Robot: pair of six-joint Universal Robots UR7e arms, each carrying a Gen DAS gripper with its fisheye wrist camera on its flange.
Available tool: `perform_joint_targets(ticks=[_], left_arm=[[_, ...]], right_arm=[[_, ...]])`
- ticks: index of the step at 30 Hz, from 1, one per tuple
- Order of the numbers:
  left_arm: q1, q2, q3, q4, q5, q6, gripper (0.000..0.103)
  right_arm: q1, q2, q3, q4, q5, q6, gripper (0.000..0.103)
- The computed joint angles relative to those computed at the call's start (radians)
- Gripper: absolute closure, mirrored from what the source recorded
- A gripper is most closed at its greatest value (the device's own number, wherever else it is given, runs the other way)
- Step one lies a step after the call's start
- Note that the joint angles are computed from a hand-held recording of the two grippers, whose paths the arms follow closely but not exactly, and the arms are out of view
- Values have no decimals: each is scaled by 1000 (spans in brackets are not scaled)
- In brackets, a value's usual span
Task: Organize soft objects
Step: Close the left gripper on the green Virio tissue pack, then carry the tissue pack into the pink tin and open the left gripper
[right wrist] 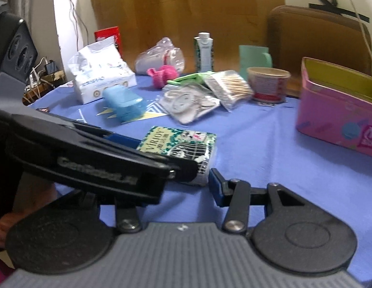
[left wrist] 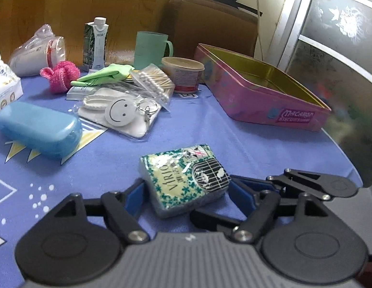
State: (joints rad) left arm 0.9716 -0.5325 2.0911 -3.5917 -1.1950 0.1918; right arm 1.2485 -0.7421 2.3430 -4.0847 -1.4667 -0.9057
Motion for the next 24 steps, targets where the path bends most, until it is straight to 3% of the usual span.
perform_joint_targets(ticks=[2,4,5,7,8,13,19,24], left_arm=[[10,-22,12,-3,-6,-28,24],[23,-42,-1,61,-19,-77,37],[24,-45,-11,90,-14,-97,37],[4,-37,-20,89,22,-86,40],[-8,-34,-29,93,32,-74,41],[-72,1,-111,74,28,23,41],[-117,122,-305,59,-66,135,42],[-114,231,-478,149,-125,124,41]], right_arm=[[-14,-2,2,11,22,-16,42],[-21,4,2,15,44,-46,42],[-24,3,2,23,56,-59,44],[-23,16,-4,7,66,-75,67],[-18,22,-9,-9,58,-76,69],[-40,-20,-19,-47,130,-8,69],[-81,-94,-42,-189,196,44,68],[-106,-144,-99,-176,150,79,68]])
